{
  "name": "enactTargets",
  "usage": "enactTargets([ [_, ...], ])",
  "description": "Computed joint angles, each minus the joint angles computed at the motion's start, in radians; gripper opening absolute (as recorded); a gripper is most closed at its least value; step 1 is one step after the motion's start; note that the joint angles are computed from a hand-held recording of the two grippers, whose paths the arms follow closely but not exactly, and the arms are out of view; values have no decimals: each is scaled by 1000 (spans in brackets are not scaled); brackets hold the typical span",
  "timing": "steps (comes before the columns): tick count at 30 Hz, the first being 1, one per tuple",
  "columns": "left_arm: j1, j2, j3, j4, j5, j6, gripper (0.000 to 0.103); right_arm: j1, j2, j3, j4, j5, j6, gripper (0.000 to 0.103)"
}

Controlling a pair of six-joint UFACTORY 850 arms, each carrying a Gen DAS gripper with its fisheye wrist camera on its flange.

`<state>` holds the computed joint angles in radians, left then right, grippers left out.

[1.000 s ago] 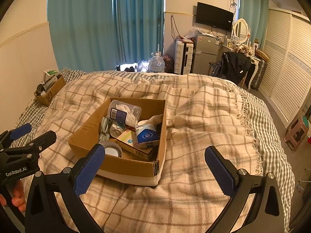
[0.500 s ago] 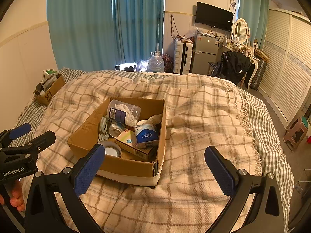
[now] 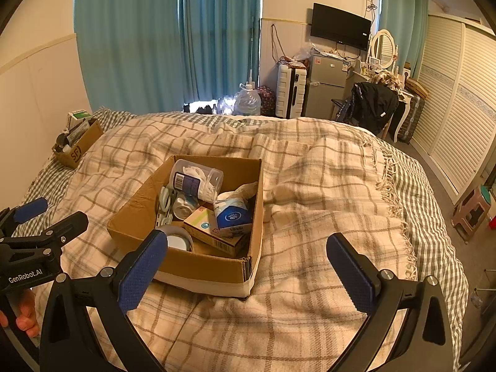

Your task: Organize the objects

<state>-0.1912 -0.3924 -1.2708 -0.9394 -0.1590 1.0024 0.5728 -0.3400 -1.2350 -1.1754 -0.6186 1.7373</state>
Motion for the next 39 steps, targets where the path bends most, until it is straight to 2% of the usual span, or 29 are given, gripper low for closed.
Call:
enactTargets([
  [27,-1,-3,2,-5,-2,9,103,1,-12,-8,15,-1,-17,102],
  [32,2,-1,8,-65,-1,58,103,1,-14,-8,17,2,-17,102],
  [39,5,-2,6,-75,-4,69,103,2,-15,-9,18,2,-17,102],
])
